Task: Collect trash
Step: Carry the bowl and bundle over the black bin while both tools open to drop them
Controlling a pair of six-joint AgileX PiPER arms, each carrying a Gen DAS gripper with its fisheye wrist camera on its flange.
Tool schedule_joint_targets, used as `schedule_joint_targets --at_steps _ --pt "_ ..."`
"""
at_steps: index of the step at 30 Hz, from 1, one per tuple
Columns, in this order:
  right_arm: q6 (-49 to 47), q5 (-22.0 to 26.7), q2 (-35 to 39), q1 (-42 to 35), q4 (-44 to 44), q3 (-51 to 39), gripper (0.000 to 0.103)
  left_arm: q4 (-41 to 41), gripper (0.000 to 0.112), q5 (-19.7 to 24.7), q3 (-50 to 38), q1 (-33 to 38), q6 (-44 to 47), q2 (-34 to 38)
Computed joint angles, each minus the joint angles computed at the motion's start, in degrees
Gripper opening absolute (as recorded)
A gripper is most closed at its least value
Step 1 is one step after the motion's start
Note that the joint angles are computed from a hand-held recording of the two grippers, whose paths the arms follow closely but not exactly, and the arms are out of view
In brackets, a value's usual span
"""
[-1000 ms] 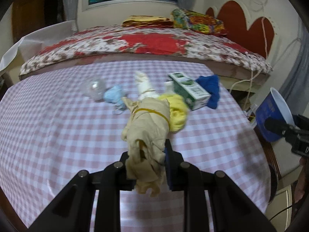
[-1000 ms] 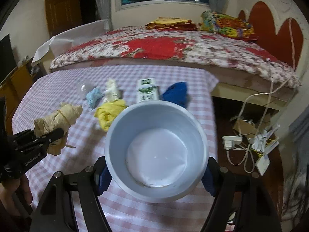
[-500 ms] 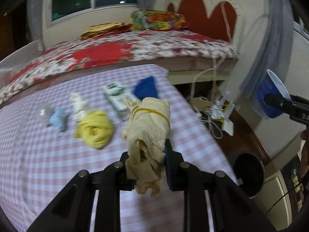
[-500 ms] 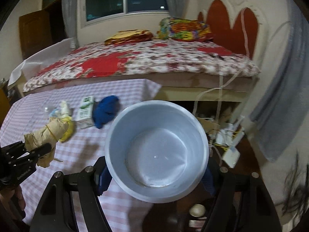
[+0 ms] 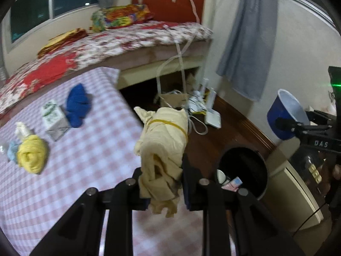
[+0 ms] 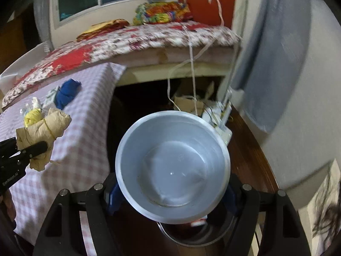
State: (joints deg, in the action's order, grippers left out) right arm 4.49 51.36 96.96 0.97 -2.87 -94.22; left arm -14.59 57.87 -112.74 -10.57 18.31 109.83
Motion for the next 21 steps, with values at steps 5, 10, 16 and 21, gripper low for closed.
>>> schedule_joint_targets --at_steps 5,10,16,21 --pt "-0.69 -2.52 -2.85 -3.13 1.88 8.24 0.077 -0.07 0.024 -0.20 1.79 -3.22 0.12 -0.33" --pt "-2.64 -4.30 -4.38 -5.36 3.40 13.73 0.077 0.36 0.024 -0.44 3.55 -6.12 0.39 -0.34" --pt "-5.88 -5.83 -4.73 -7.91 5.78 17.24 0.077 0.70 0.024 0.01 4.56 -9.31 0.27 0.46" --pt "-8.35 -7.00 -5.58 -10.21 7.43 20.49 0.077 0.99 0.024 1.22 4.18 -11.79 0.28 1.95"
